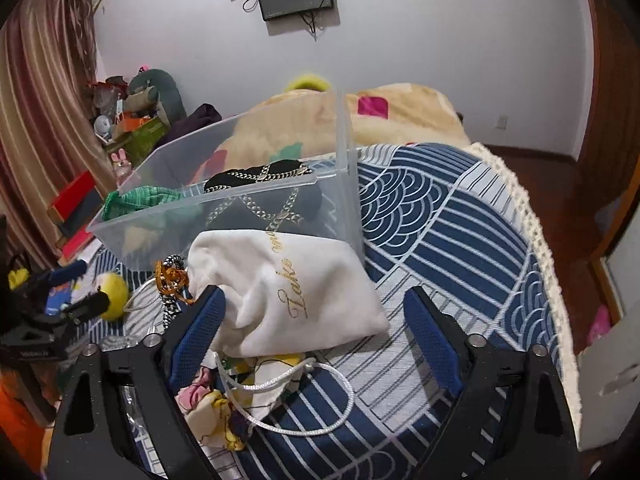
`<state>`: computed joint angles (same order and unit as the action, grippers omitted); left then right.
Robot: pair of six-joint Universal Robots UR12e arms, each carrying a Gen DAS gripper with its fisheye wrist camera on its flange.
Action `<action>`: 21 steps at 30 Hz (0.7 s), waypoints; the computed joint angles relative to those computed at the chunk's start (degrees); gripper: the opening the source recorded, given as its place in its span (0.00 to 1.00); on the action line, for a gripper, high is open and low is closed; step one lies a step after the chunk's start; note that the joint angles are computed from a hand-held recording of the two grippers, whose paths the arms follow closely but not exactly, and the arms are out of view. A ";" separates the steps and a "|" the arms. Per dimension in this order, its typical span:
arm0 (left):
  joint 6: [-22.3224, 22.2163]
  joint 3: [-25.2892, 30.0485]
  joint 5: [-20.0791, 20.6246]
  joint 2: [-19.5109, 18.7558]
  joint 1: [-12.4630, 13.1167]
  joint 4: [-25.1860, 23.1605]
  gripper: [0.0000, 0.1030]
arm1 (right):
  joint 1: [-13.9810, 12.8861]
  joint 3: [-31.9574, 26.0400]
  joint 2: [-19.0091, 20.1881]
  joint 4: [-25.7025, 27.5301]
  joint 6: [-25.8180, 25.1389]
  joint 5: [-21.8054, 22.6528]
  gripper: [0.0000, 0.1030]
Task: Organize soft objects
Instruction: 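Grasp the yellow felt ball with left tool while right grasps the white pouch, then lower the ball into the box with left tool while right drops the pouch in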
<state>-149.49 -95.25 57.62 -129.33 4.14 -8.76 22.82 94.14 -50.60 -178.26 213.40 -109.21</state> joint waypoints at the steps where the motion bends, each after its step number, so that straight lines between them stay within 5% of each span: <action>1: 0.65 0.19 -0.12 -0.06 -0.06 -1.22 0.84 | 0.06 -0.03 -0.04 0.42 0.15 0.05 0.61; 4: 1.80 0.39 -0.03 -0.12 -0.18 -3.29 0.71 | -0.22 0.42 0.01 -0.87 0.10 2.09 0.38; 9: 3.01 -0.32 -0.97 0.05 0.00 -2.84 0.57 | 0.08 1.05 0.02 -3.81 -0.85 2.27 0.15; 11: 3.69 -0.55 -0.89 0.24 -0.02 -2.95 0.44 | 0.52 1.18 -0.02 -4.71 -1.21 1.08 0.12; 21: 2.46 -2.65 -2.87 2.16 1.03 2.33 0.44 | 2.08 2.56 -1.05 -11.26 -3.04 -4.06 0.11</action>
